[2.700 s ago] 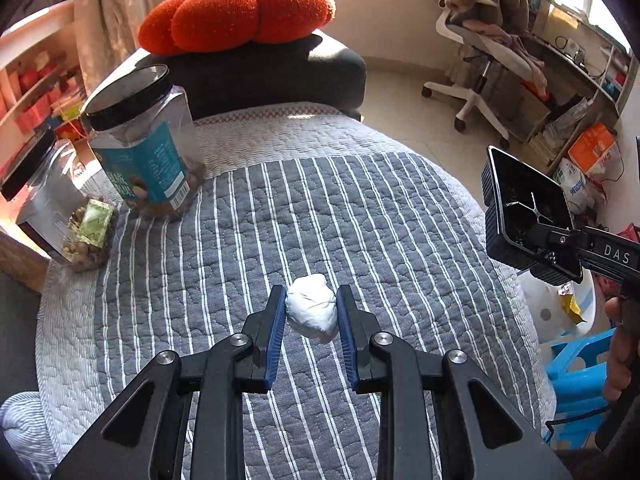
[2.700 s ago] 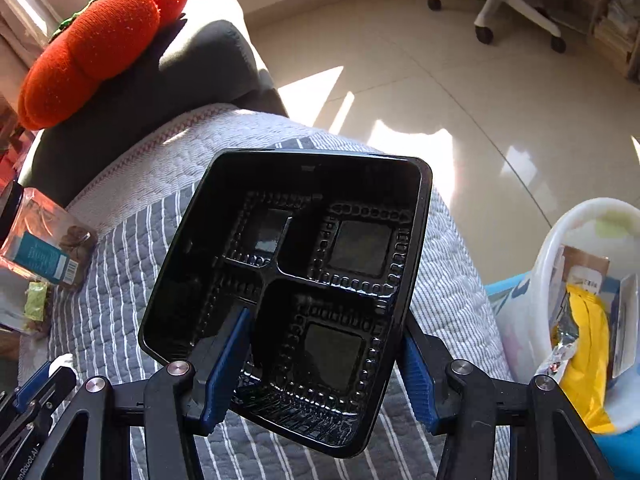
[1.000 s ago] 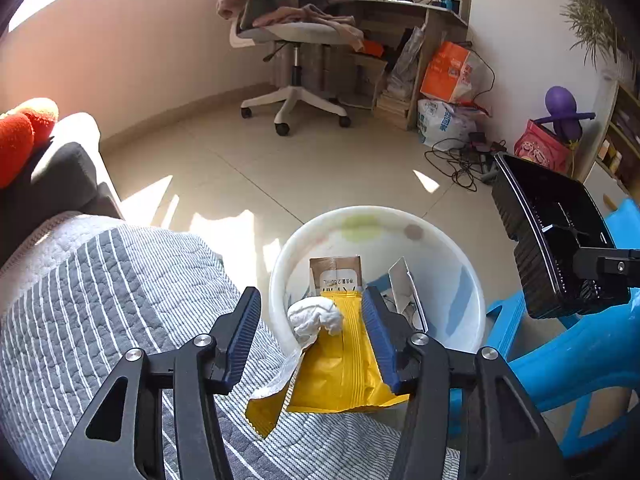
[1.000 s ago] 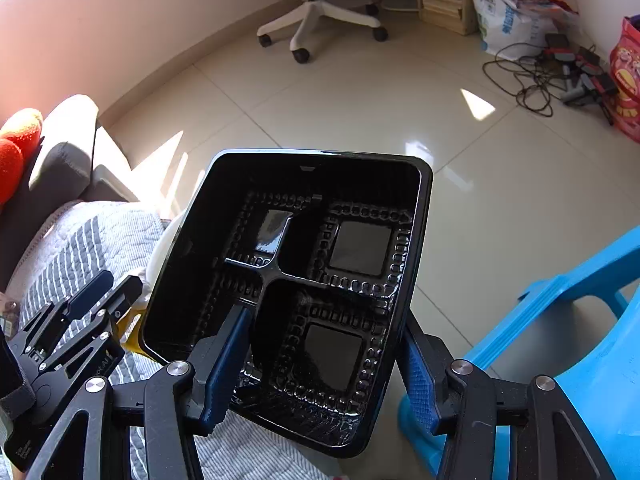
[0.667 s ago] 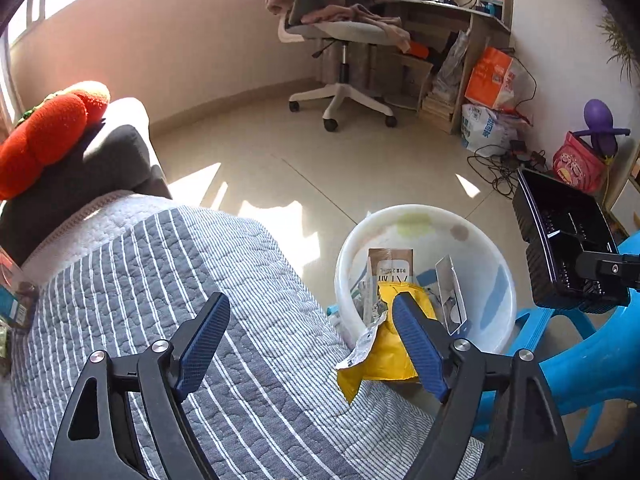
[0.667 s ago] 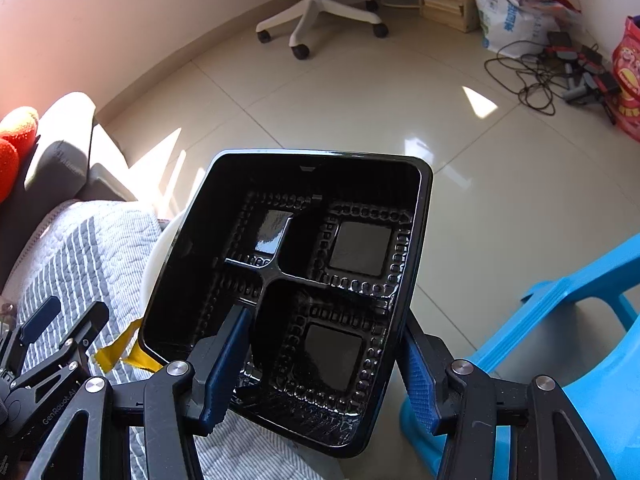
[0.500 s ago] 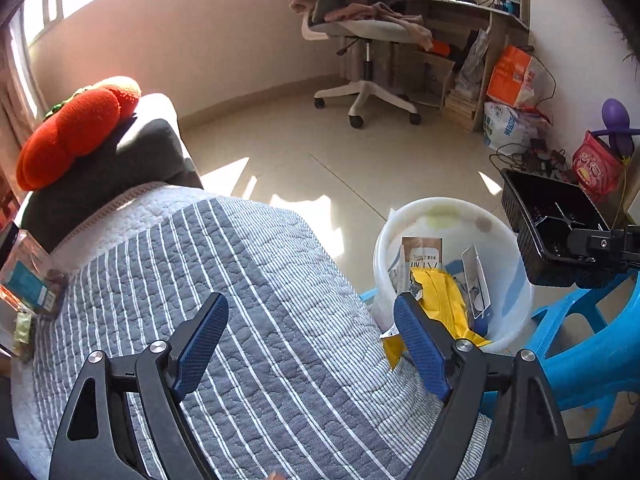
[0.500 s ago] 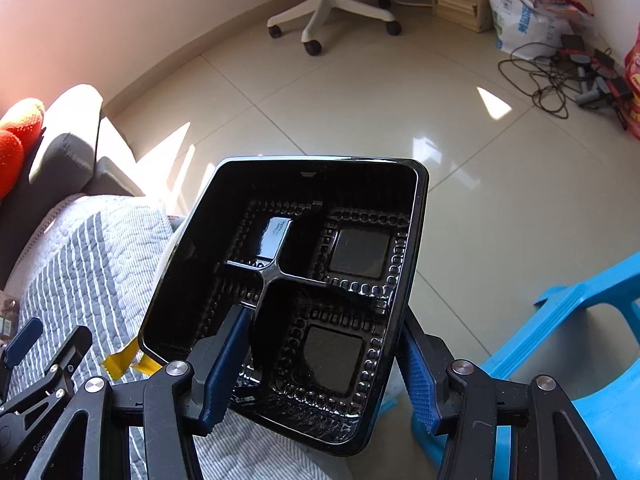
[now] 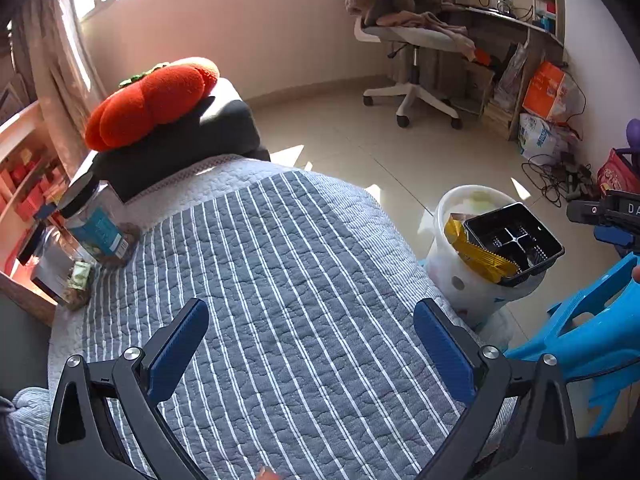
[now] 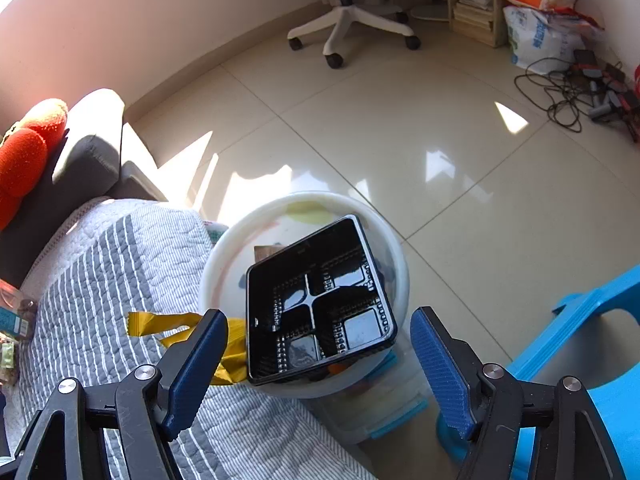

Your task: Collect trash

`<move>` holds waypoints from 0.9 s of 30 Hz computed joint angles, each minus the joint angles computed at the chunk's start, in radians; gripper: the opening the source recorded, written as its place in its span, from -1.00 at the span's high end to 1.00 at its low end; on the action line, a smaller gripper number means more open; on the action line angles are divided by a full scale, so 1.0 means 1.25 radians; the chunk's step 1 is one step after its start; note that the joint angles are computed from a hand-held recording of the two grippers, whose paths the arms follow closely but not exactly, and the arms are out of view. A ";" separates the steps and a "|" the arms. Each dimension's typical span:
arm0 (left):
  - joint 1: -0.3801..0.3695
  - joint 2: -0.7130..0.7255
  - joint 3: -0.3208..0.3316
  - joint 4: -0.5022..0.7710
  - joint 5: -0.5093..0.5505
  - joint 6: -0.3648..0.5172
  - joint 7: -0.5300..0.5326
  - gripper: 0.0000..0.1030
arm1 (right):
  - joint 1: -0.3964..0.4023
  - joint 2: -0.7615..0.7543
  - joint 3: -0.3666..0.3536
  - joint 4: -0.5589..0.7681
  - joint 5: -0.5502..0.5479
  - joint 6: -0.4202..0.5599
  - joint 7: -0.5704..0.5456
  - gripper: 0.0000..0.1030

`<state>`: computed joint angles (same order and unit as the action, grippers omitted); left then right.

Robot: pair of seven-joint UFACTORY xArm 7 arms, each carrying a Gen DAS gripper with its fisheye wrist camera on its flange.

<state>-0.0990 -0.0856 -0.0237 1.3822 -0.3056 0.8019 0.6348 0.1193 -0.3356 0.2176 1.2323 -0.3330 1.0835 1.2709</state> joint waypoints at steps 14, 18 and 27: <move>0.093 -0.148 0.098 -0.115 0.010 0.033 0.034 -1.00 | 0.161 0.142 0.139 0.235 -0.187 0.211 0.027 -0.83; 0.112 -0.201 0.118 -0.173 0.024 -0.024 0.043 -1.00 | 0.229 0.167 0.156 0.253 -0.254 0.219 0.045 -0.88; 0.127 -0.250 0.173 -0.210 -0.005 0.010 0.038 -1.00 | 0.349 0.243 0.136 0.300 -0.363 0.276 0.045 -0.90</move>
<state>0.0592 -0.3987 0.1921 1.1195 -0.3116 0.8145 0.6821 0.5558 -0.0322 0.3877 1.6077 -0.7863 1.4286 1.3275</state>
